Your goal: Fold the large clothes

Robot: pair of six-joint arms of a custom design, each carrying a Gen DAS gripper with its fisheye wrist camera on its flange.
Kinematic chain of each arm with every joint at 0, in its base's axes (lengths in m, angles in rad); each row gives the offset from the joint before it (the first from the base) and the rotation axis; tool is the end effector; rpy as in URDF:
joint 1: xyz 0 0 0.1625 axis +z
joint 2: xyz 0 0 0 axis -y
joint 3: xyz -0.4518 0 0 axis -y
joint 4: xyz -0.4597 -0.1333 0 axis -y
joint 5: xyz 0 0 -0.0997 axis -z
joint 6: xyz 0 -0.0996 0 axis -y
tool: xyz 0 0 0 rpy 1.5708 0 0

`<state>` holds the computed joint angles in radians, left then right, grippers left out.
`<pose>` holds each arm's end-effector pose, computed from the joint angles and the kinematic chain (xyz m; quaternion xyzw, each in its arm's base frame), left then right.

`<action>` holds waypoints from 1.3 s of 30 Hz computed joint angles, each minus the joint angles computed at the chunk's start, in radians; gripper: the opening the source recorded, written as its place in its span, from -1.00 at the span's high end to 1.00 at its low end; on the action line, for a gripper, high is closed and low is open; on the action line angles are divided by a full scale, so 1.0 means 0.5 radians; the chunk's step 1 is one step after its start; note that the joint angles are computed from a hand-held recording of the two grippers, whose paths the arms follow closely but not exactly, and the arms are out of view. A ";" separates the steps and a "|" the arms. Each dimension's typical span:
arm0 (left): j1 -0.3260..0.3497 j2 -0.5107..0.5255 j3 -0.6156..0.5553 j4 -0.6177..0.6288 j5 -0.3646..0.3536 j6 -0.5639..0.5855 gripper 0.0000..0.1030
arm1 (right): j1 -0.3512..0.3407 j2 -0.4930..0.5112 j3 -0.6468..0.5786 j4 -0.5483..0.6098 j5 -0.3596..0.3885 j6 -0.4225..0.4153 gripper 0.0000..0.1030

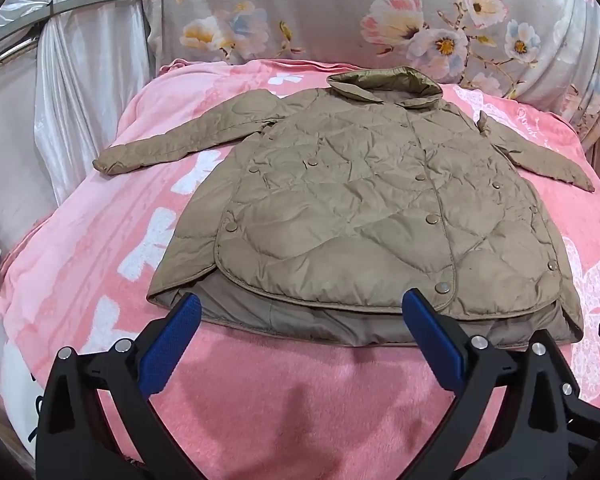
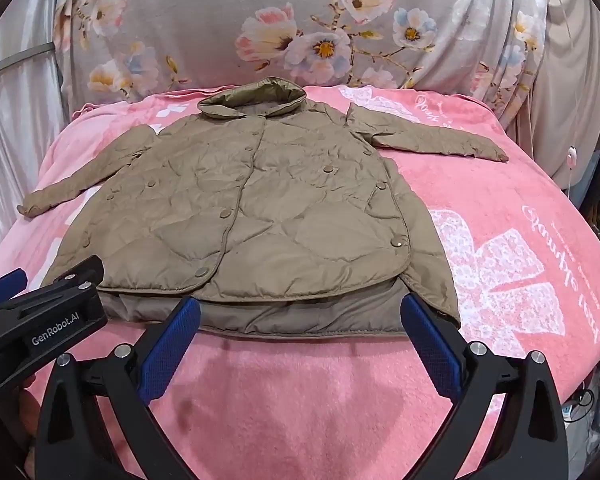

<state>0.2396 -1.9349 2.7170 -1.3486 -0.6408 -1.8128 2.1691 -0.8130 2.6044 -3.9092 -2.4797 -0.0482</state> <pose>-0.1131 -0.2470 0.1446 0.0228 0.8123 -0.3936 0.4297 0.2294 -0.2393 0.0417 0.1624 -0.8580 0.3484 0.3409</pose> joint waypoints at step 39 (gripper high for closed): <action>-0.097 0.047 0.019 -0.036 -0.085 -0.067 -0.91 | 0.022 0.049 0.005 -0.039 -0.010 0.013 -0.90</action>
